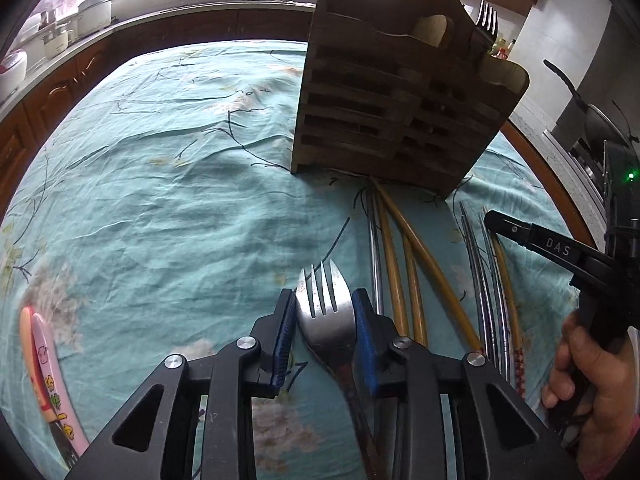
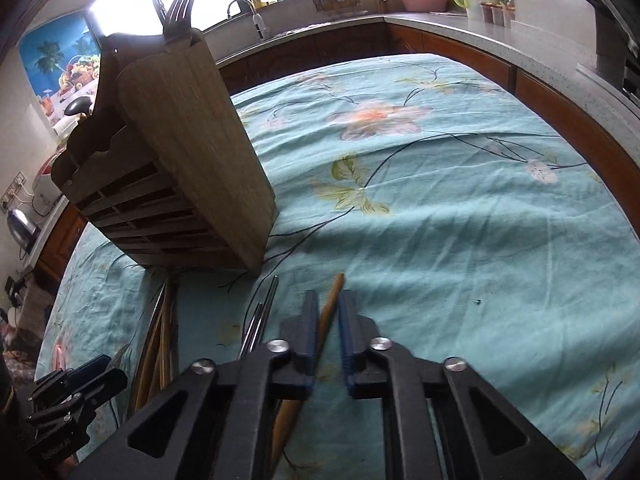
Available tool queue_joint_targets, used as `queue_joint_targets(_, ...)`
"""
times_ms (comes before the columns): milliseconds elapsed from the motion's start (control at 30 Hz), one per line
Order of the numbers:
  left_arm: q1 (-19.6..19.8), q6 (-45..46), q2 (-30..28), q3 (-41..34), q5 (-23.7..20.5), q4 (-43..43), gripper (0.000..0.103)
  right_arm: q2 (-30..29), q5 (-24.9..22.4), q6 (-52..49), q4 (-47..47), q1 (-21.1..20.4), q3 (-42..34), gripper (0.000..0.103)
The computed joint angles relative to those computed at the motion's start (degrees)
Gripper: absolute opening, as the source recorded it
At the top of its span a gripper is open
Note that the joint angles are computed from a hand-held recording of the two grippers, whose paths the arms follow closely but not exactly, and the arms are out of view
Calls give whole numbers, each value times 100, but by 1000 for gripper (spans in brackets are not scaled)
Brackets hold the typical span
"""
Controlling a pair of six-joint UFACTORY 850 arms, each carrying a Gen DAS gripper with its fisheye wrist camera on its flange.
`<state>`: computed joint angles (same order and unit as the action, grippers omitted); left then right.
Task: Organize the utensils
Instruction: 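Grasp a second silver fork with the left tool while the right tool grasps a wooden chopstick, then carry the fork in the left tool while the right tool carries the chopstick into the holder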
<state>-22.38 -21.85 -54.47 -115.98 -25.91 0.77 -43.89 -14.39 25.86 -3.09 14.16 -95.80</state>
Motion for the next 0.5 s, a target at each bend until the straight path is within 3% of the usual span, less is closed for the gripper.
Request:
queue_joint_targets(200,93,435,352,549,419,-626,25,219,253,-1201,1378,-38,296,5)
queue_joint_targets(400,115,450,880,1223,882,-657,24,667,586,-2677,2910,11,755,5)
queue_joint_targets(467,121,414,1095,1476,1053,-638,21,812,657,-3190,3414,40,873,5)
queue_joint_targets(500,129,475,1222,1627,1163,-706,14,867,682,-3386,3605,59,911,5)
